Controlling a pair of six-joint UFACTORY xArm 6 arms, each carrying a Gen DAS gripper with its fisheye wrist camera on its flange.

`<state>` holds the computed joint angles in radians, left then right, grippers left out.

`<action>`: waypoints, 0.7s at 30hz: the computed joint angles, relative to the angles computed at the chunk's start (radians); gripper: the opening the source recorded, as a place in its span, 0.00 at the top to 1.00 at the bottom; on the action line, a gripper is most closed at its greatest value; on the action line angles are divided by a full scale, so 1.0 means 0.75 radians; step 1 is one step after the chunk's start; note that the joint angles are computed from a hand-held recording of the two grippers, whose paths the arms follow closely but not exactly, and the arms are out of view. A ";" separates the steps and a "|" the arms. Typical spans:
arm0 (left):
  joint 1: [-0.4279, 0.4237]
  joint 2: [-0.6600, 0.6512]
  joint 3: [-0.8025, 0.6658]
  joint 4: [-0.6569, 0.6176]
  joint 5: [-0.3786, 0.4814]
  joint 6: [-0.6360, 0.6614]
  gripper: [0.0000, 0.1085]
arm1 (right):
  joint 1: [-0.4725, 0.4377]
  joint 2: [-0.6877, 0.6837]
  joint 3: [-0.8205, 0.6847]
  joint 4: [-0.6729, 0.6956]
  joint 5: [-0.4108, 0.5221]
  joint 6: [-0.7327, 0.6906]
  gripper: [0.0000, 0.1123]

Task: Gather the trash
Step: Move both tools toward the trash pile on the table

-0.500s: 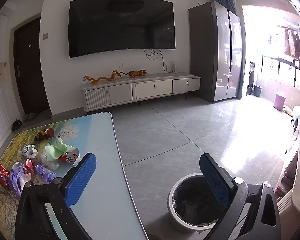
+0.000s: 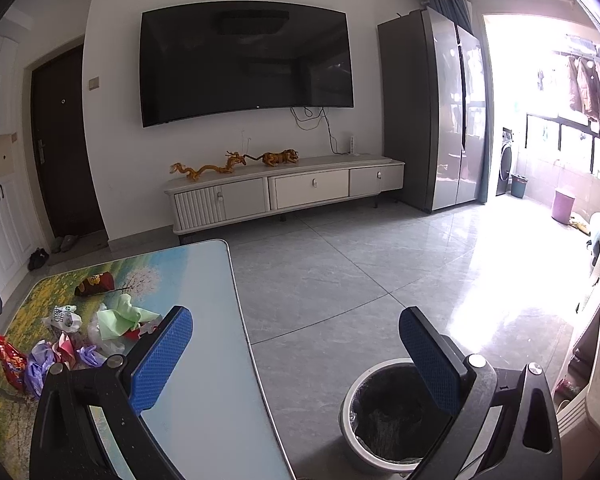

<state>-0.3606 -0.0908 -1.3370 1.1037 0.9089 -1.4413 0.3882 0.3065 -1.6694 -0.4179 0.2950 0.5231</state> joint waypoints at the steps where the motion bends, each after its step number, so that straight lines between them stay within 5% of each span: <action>1: 0.000 -0.003 0.001 0.001 0.001 0.002 0.05 | -0.001 -0.004 0.008 0.001 -0.011 0.002 0.08; 13: -0.040 -0.063 0.023 0.006 0.029 0.017 0.05 | 0.002 -0.066 0.090 0.068 -0.086 -0.040 0.08; 21: -0.040 -0.111 0.065 -0.002 0.007 0.015 0.05 | 0.009 -0.091 0.085 0.128 -0.009 -0.102 0.08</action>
<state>-0.3905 -0.1738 -1.2885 1.1021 0.9143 -1.4297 0.3950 0.2383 -1.6055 -0.3218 0.2884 0.4463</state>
